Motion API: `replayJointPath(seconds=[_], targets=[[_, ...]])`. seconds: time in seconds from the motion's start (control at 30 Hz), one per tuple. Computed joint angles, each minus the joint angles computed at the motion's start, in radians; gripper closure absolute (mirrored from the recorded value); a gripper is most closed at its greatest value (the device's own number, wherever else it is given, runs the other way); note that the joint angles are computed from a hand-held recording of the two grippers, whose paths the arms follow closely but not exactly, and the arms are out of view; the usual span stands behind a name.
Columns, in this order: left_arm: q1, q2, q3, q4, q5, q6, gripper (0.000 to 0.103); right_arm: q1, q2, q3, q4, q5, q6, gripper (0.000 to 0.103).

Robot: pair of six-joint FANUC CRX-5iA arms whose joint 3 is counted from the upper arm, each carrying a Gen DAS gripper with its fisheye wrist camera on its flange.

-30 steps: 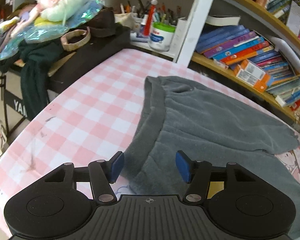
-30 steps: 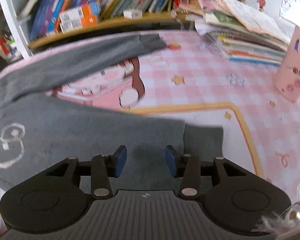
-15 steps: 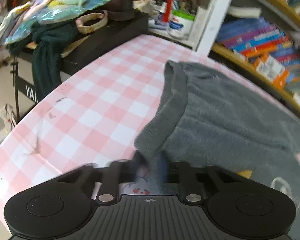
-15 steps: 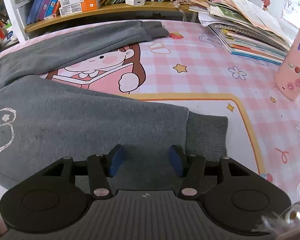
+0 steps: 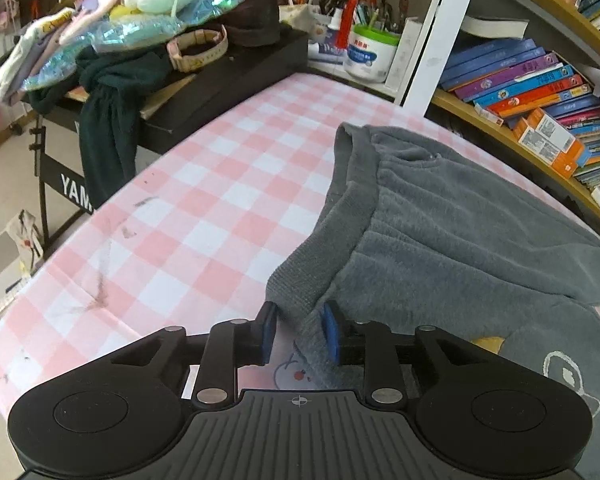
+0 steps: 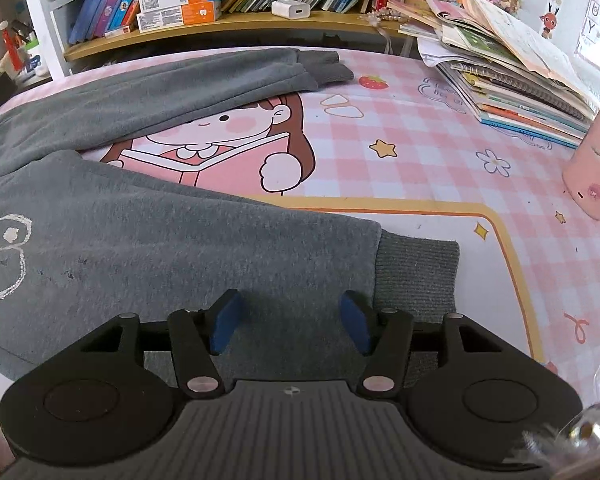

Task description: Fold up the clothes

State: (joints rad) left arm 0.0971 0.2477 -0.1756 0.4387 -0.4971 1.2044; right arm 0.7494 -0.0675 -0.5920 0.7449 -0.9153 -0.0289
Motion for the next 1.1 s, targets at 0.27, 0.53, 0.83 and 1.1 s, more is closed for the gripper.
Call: replayJointPath(seconds=[0.27,0.53,0.83,1.1], targets=[[-0.057,-0.062,-0.116,0.245,0.141,-0.324,0.056,0.007,0.015,0.021,-0.009,-0.028,0.012,0.049],[-0.118,-0.049,-0.110,0.340,0.109,-0.528,0.038,0.045,0.015,0.031,0.021,-0.059,0.001,0.049],[-0.146,-0.024,-0.100,0.415,0.045,-0.713,0.030,0.084,0.034,0.061,0.016,-0.093,-0.022,0.048],[-0.135,0.016,-0.067,0.448,-0.023,-0.815,0.028,0.120,0.085,0.118,0.000,-0.147,-0.050,0.045]])
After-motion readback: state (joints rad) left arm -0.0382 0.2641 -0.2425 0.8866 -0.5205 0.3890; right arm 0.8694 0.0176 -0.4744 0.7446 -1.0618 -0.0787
